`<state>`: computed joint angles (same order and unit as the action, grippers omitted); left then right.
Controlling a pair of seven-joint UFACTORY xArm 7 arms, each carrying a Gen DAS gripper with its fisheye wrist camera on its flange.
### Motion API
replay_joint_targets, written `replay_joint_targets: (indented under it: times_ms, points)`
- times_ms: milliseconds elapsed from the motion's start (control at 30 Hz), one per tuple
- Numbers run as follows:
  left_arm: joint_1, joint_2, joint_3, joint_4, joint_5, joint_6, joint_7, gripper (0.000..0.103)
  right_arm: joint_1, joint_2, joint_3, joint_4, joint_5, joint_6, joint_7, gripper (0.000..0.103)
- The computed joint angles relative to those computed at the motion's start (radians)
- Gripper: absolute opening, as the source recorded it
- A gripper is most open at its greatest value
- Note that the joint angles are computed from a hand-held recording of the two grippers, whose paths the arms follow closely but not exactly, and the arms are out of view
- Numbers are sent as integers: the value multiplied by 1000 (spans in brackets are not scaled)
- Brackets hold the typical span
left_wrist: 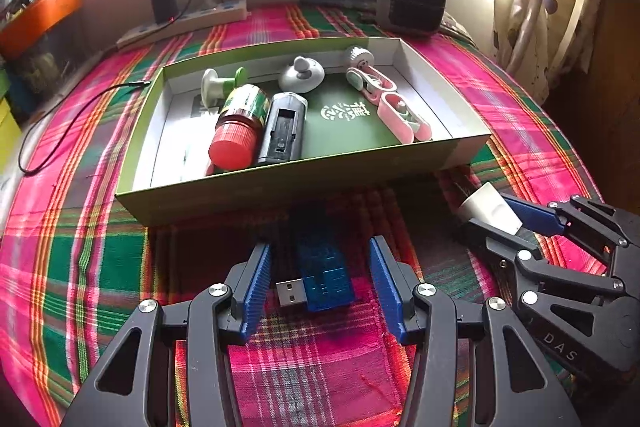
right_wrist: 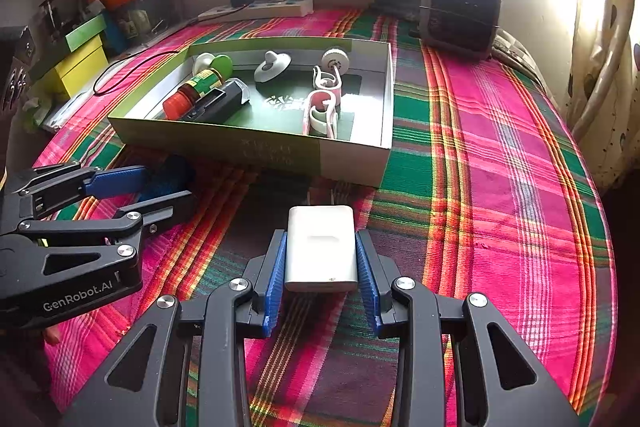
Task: Organize rigid objects
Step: 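Close the left tool on the blue USB stick and lift it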
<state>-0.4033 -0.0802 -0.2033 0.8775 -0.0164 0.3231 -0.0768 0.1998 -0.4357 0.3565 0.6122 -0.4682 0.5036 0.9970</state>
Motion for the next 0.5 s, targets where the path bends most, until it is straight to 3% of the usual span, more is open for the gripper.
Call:
replay_joint_targets:
  times_ms: [133, 300, 500]
  points:
    - [-1, -2, 3, -6, -14, -11, 5, 46, 0, 0, 2, 2, -4, 7, 1, 35]
    - [6, -5, 5, -13, -2, -20, -10, 34, 1, 2, 3, 6, -8, 16, 3, 35]
    - [2, -10, 10, -22, -35, -33, 16, 33, 5, 5, 3, 11, -15, 25, 7, 35]
